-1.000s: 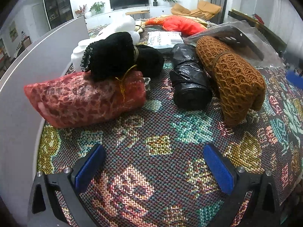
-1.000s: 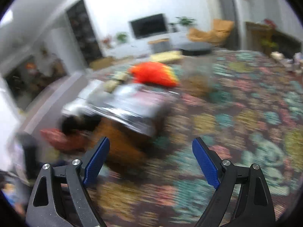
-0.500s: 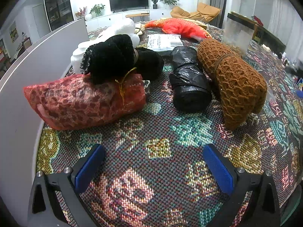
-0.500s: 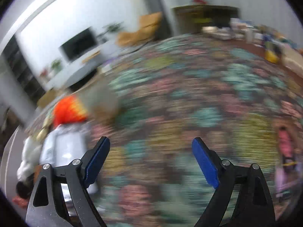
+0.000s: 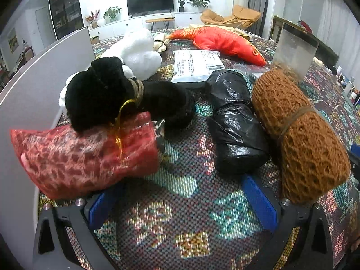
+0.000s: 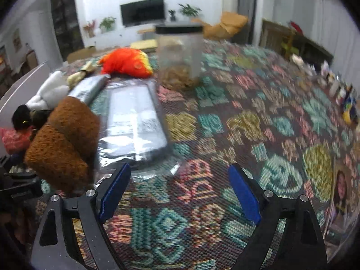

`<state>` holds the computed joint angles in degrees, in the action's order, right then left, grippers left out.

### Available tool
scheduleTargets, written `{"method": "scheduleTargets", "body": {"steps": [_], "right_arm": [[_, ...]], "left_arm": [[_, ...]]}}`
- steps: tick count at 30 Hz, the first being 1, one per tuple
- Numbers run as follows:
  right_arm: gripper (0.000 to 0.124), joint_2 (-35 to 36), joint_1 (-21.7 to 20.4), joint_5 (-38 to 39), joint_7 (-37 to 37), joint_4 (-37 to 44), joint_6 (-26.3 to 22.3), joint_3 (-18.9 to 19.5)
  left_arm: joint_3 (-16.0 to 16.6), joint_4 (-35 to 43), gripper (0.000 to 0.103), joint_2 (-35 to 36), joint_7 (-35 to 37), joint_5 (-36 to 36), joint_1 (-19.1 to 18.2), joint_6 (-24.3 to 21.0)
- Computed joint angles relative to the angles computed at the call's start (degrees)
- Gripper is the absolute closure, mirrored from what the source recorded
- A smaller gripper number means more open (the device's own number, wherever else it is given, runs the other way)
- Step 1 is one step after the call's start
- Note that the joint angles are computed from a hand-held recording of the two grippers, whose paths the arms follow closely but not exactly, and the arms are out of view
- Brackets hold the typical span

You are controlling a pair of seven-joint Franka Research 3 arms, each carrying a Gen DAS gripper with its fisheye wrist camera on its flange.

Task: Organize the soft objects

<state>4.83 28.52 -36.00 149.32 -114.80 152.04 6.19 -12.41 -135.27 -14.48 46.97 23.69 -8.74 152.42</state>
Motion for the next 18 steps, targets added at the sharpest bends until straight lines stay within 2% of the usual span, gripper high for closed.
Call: {"method": "scheduleTargets", "body": {"steps": [2,4,7,10,18], "right_arm": [[0.032,0.7,-1.8,6.3,-3.2,-0.5,1.6,0.7],[0.032,1.2,-0.9,4.6,-3.4,0.1,1.3,-0.5],[0.028,3.6,0.9,1.4,-4.6,3.9,-4.5,-0.7],[0.028,3.5,1.1,1.8,-4.3,3.1,-2.8,-1.2],[0.027,3.5,1.5,2.8,-5.7,3.8,-3.9,-1.5]], "left_arm": [[0.0,-0.2,0.000,-0.1,-0.1,-0.1,0.0,0.3],[0.1,-0.2,0.000,-0.1,-0.1,-0.2,0.0,0.3],[0.1,-0.3,0.000,-0.1,0.0,-0.3,0.0,0.4],[0.1,-0.3,0.000,-0.2,0.0,-0.3,0.0,0.4],[0.1,-0.3,0.000,-0.2,0.0,-0.3,0.0,0.4]]}}
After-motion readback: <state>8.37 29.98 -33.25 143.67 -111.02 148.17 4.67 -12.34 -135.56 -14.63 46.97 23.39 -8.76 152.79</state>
